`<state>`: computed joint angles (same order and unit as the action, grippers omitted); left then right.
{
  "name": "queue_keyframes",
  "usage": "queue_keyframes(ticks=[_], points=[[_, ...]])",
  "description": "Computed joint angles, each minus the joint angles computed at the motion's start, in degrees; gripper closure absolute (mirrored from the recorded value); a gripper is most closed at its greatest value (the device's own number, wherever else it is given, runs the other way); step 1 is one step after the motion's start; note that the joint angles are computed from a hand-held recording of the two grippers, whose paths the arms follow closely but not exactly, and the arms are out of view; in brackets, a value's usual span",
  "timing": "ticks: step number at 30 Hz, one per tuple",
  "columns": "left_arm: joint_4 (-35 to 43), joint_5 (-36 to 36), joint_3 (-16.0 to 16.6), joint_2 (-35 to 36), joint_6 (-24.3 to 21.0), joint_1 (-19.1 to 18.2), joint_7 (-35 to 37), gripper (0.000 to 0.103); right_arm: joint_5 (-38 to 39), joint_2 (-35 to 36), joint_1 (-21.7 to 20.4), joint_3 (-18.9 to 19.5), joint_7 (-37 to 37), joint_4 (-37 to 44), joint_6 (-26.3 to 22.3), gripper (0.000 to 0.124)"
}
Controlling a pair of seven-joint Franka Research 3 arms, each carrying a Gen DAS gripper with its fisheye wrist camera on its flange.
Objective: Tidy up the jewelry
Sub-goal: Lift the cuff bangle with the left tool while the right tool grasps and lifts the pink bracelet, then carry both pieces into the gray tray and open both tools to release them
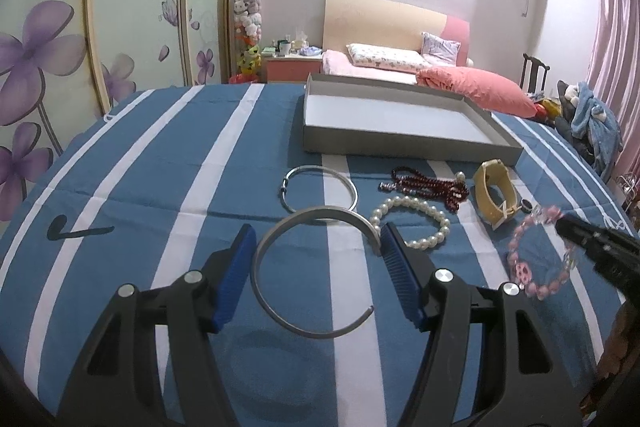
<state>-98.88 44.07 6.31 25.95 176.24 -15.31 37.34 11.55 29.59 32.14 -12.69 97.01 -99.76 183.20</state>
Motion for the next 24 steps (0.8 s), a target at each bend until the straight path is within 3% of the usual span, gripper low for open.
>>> queue_keyframes(ticks=[8,12,15,18,24], points=[[0.88,11.93,12.06,0.04,4.39,-9.38,-14.93,0.040,4.37,-0.68,-7.75,10.34,-3.22,-2.49,15.56,0.110],[2.91,22.49,20.10,0.83,6.02,-15.79,-27.55,0.040,5.91,-0.45,-9.26,12.82,-5.85,-1.98,18.73,0.110],[4.46,29.98,23.70,1.16,6.31,-18.67,-35.84,0.040,7.31,-0.26,-9.32,13.53,-9.06,-1.28,20.21,0.110],[6.11,35.66,24.64,1.38,5.74,-19.53,-41.48,0.040,8.63,0.21,-9.44,14.33,-12.36,-0.23,21.59,0.110],[9.43,42.83,22.79,1.80,4.13,-18.13,-47.53,0.040,11.13,1.66,-9.54,15.19,-17.19,2.73,22.67,0.110]])
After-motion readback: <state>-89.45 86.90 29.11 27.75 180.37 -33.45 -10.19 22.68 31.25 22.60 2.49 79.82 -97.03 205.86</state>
